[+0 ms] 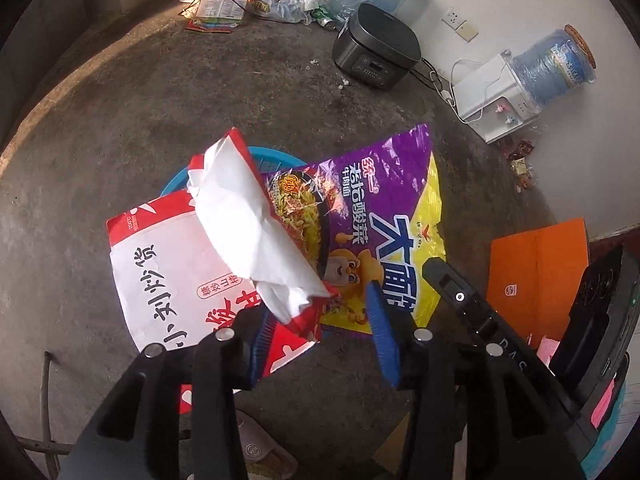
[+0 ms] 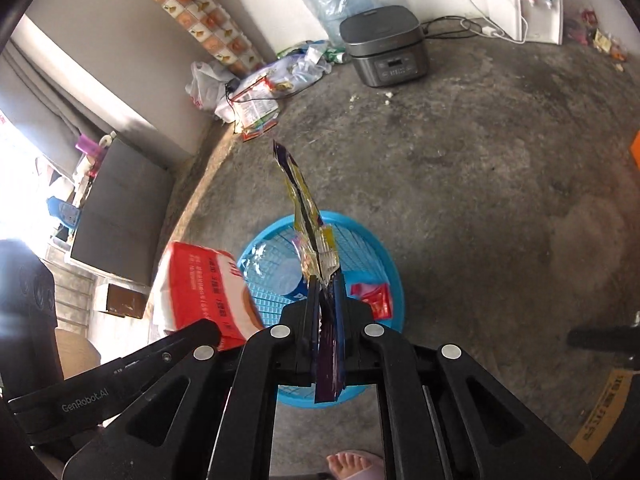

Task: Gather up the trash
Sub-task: 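Carry both bags to the blue basket and open both tools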

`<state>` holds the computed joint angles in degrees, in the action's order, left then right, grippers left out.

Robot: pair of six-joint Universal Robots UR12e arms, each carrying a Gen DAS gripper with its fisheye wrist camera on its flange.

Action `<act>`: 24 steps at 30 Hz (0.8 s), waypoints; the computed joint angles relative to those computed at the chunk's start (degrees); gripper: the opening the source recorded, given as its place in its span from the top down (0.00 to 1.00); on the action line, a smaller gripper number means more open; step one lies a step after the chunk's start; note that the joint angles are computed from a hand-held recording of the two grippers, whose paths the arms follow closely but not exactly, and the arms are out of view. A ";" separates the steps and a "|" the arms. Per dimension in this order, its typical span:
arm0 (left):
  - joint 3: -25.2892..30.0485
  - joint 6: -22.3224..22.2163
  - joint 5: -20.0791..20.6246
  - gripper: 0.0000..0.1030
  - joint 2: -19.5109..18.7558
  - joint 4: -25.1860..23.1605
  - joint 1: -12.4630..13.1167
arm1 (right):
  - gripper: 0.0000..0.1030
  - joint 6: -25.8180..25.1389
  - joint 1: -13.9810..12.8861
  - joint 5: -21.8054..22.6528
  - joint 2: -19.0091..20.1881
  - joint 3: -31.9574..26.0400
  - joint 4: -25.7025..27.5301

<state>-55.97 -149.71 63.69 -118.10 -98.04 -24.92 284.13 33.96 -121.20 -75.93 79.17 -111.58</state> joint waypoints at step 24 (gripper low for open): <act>0.10 -1.43 -8.95 0.26 7.26 8.28 5.67 | 0.55 0.84 6.11 -7.58 -3.35 1.84 -7.29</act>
<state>-55.86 -151.14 54.74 -110.84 -89.76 -19.25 284.97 40.07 -128.78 -79.28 81.01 -118.87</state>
